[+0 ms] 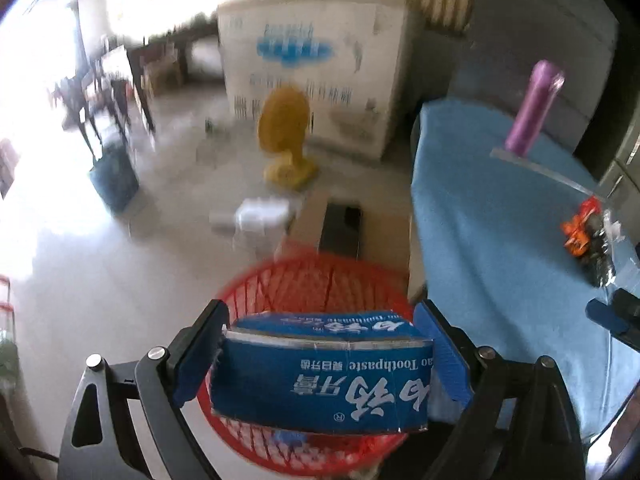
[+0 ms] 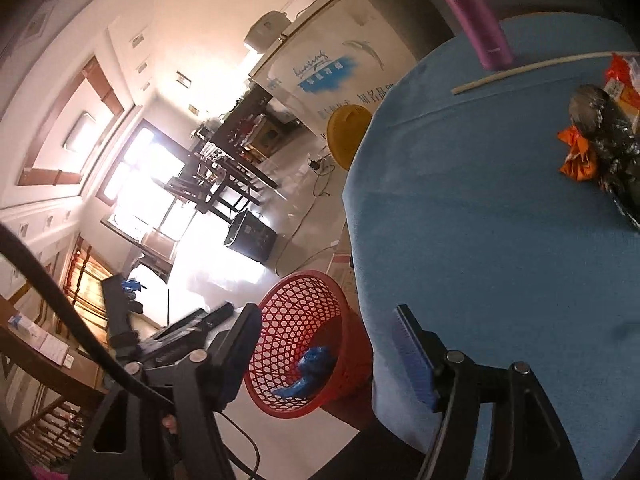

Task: Collect trash
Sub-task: 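Return both tools to the table toward the remaining trash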

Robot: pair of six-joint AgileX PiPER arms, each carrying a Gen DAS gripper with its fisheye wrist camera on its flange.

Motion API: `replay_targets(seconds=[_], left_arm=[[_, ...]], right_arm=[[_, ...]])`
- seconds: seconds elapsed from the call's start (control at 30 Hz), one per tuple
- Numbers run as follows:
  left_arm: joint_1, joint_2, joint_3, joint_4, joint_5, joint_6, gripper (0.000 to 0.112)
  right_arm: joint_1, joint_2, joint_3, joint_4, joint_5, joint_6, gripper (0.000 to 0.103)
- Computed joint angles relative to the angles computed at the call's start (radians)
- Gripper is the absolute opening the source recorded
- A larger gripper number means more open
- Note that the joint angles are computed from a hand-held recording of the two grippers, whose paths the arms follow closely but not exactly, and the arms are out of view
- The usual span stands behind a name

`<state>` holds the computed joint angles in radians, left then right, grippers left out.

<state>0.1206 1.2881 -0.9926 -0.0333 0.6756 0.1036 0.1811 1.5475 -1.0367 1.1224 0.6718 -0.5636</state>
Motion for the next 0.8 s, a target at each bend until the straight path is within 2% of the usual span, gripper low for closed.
replay_targets(seconds=[0.03,0.07,0.1,0.13,0.17,0.2,0.23,0.27,0.3,0.33,0.4,0.47,0.6,0.8], left_arm=[[-0.015,0.006,0.014,0.065,-0.025,-0.028,0.103],[-0.02,0.051,0.007,0.089,-0.011,-0.032,0.103],[-0.016,0.078,-0.019,0.074,0.044,-0.036,0.102],[-0.003,0.065,-0.027,0.028,0.059,-0.041,0.1],[-0.006,0.012,-0.009,0.023,0.033,-0.055,0.102],[-0.013,-0.021,0.01,0.058,-0.017,-0.031,0.102],[-0.034,-0.014,0.017,0.126,-0.028,-0.044,0.103],[-0.044,0.027,-0.002,0.156,0.001,-0.061,0.102],[-0.044,0.066,-0.033,0.145,0.06,-0.09,0.102],[-0.029,0.065,-0.044,0.099,0.08,-0.083,0.102],[-0.054,0.028,-0.028,0.128,0.045,-0.126,0.102],[-0.145,0.012,-0.031,0.273,0.051,-0.244,0.102],[-0.335,0.024,-0.099,0.409,0.143,-0.388,0.102],[-0.599,0.063,-0.195,0.542,0.233,-0.525,0.102]], right_arm=[[-0.003,-0.001,0.005,0.005,-0.004,-0.006,0.071],[-0.006,0.002,0.005,0.009,-0.003,-0.004,0.071],[-0.006,0.004,0.003,0.011,0.001,-0.002,0.071],[-0.008,0.003,0.004,0.01,0.005,-0.006,0.071],[-0.004,-0.001,0.005,-0.003,-0.006,-0.001,0.071],[0.0,-0.009,0.008,-0.018,-0.016,0.01,0.071],[0.0,-0.011,0.007,-0.024,-0.021,0.017,0.071],[-0.006,-0.007,0.004,-0.013,-0.009,0.012,0.071],[-0.009,-0.008,0.006,-0.008,-0.002,0.009,0.071],[-0.009,-0.009,0.006,-0.015,-0.003,0.011,0.071],[0.001,-0.021,0.015,-0.028,-0.029,0.016,0.071],[-0.004,-0.031,0.02,-0.034,-0.038,0.024,0.071],[-0.024,-0.069,0.018,-0.119,-0.058,0.092,0.071],[-0.098,-0.205,0.042,-0.418,-0.104,0.319,0.071]])
